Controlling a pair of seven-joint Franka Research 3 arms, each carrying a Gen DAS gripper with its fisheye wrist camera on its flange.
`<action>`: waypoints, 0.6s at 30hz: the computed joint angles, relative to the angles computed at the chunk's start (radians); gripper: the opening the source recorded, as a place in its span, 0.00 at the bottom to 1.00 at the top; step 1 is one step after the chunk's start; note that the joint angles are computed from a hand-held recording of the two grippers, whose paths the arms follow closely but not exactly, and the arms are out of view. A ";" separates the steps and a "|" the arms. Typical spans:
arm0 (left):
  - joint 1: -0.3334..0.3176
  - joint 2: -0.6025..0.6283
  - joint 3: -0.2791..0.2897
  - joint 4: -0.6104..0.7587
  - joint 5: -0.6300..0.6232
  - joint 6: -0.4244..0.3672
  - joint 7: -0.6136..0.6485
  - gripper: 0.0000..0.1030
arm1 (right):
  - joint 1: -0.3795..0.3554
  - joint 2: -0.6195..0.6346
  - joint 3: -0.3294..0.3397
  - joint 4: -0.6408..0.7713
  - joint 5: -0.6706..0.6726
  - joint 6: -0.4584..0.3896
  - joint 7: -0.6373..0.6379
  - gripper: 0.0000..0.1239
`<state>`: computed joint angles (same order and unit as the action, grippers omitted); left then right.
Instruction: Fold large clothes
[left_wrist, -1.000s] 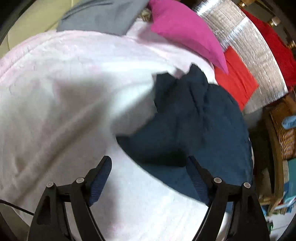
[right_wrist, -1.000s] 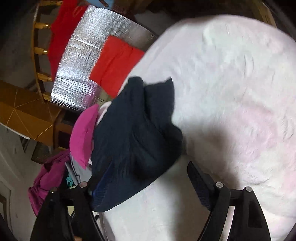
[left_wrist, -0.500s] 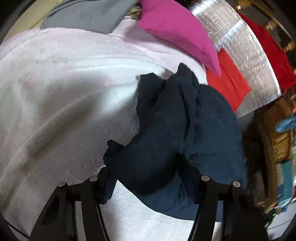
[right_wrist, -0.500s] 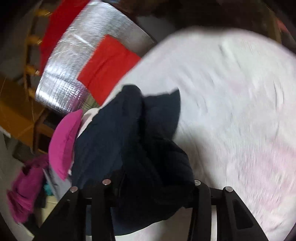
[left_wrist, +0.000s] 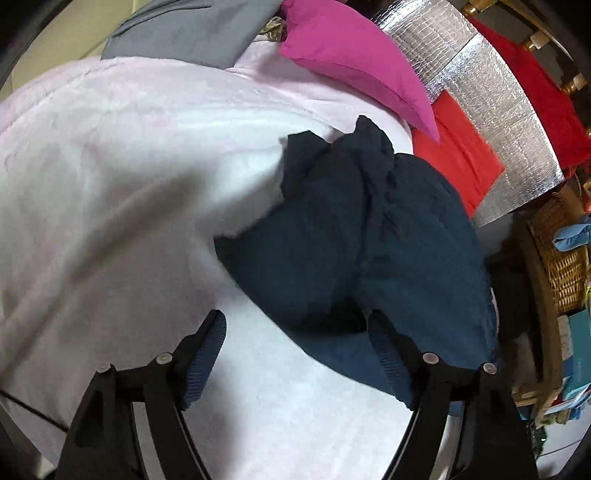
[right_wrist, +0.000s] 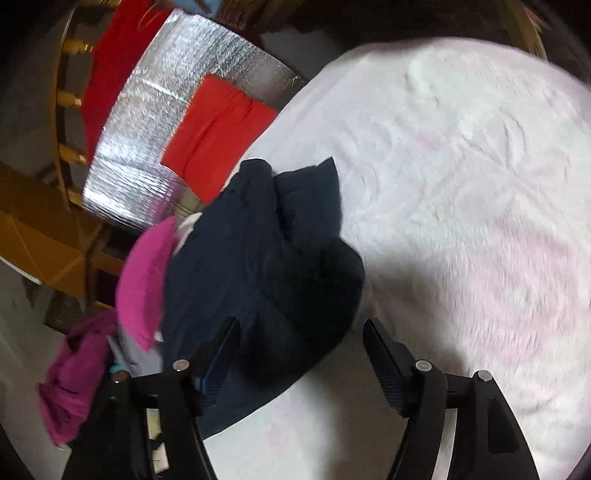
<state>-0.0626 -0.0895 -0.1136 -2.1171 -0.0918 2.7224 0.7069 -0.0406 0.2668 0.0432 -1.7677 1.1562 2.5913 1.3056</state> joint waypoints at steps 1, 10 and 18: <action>-0.012 0.005 0.005 -0.003 -0.056 0.020 0.044 0.79 | -0.004 0.006 0.006 0.002 0.029 -0.009 0.003 0.64; -0.012 0.077 0.000 0.015 -0.312 0.144 0.211 0.60 | 0.005 0.111 0.025 0.091 0.068 0.070 0.064 0.43; 0.009 0.109 -0.014 0.068 -0.065 0.067 0.098 0.55 | 0.029 0.091 0.033 0.088 -0.082 0.141 0.068 0.32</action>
<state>-0.0540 0.0196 -0.1280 -2.0492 -0.1569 2.7891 0.8048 -0.0113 0.3579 0.0758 -1.6795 1.0745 2.7322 1.3731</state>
